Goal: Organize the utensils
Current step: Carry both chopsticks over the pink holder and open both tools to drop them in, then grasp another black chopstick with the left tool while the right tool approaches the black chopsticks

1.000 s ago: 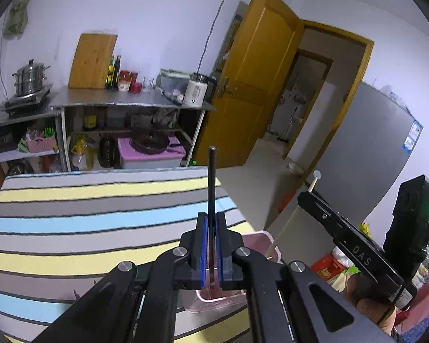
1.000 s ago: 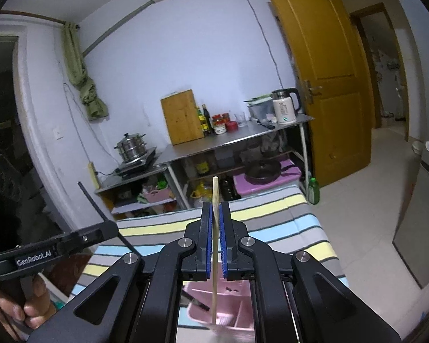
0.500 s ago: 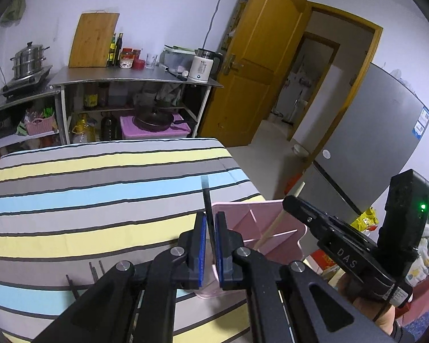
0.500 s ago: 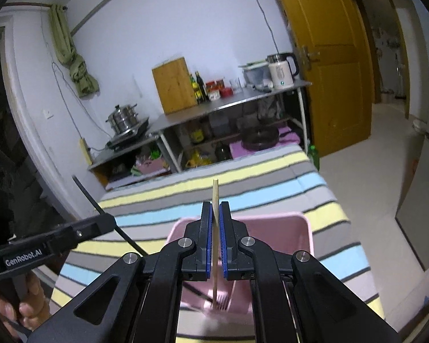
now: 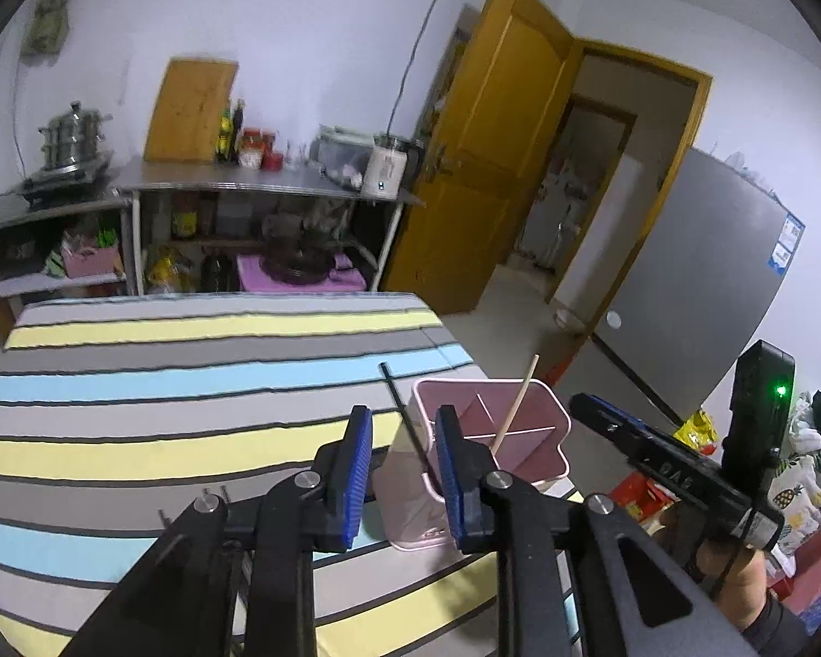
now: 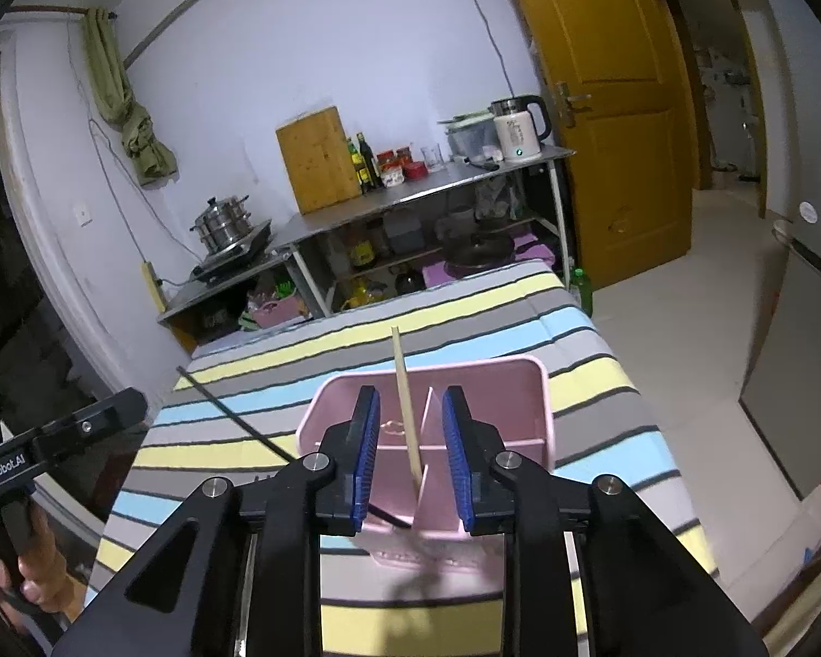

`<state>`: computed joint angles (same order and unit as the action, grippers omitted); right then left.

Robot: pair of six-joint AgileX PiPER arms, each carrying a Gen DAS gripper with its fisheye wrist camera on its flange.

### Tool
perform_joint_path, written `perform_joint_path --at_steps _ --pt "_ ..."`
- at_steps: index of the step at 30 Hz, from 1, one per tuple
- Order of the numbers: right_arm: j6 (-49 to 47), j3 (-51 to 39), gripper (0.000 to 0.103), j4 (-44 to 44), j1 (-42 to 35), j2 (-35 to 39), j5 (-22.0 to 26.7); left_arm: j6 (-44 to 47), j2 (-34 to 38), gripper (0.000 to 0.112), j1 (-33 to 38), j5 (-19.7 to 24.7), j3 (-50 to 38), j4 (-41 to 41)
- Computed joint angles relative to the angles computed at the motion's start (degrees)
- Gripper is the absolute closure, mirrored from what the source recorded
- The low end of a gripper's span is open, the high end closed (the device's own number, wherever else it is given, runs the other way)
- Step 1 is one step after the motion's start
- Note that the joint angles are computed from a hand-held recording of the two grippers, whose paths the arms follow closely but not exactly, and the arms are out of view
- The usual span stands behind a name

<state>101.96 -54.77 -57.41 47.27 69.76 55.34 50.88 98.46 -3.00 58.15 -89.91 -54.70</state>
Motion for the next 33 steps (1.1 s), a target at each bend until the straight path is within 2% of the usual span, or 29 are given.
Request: perform_joint_path --at_steps 4,7,11,16,23,33 --pt "4.41 0.04 0.078 -2.71 9.23 -0.26 6.58 9.44 -6.12 0.089 6.15 -2.71 11.46 -5.82" --pt "7.47 0.88 0.078 -3.22 13.45 0.56 6.94 13.50 -9.25 0.089 9.63 -5.52 18.20 -6.92" --pt "10.74 1.09 0.078 -3.11 17.57 3.46 6.26 16.69 -11.12 0.089 14.52 -6.22 24.36 -6.52" --pt "12.25 0.31 0.078 -2.36 20.13 7.91 3.14 17.79 -10.98 0.089 18.17 -7.23 28.65 -4.10" --pt "11.13 -0.71 0.078 -0.19 19.62 12.51 -2.54 16.68 -8.08 0.089 19.02 -8.54 30.65 -0.54" --pt "6.47 -2.02 0.078 3.18 13.36 19.37 -13.68 10.30 2.10 0.089 13.88 -14.69 25.36 3.14"
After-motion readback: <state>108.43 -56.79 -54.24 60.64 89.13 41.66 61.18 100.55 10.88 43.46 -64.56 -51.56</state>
